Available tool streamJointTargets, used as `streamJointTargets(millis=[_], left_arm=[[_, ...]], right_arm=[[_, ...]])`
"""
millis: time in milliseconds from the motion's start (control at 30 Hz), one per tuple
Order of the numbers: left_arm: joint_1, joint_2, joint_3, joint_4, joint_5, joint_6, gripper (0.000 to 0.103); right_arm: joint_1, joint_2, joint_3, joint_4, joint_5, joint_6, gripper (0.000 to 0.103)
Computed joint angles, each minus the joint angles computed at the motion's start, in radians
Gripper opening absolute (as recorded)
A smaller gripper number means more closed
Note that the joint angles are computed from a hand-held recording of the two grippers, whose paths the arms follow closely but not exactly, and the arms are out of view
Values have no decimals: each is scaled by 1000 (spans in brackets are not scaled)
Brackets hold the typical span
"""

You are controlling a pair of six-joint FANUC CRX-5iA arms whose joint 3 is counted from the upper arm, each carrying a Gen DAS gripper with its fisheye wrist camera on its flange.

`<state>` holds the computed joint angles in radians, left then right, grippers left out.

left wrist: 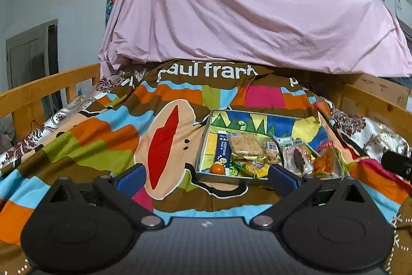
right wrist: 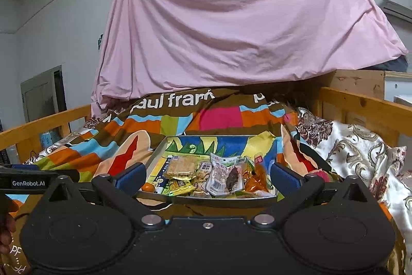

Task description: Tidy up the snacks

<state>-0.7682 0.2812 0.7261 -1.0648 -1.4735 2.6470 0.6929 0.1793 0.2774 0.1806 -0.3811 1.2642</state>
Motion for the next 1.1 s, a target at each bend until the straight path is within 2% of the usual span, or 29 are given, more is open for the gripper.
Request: streamJointTargets(millis=[233,800,1100], left_arm=[[-14,-19,-37,-5,17,-5,103],[-19,-94,-173,12,51,103,103],[-4,-106,-210,66,72,109,103]], right_arm=[[13,-37,-70,80,15,-96,102],[42,-83,-207,333,28,-359,102],[46,-74,-225,398,17,-416,102]])
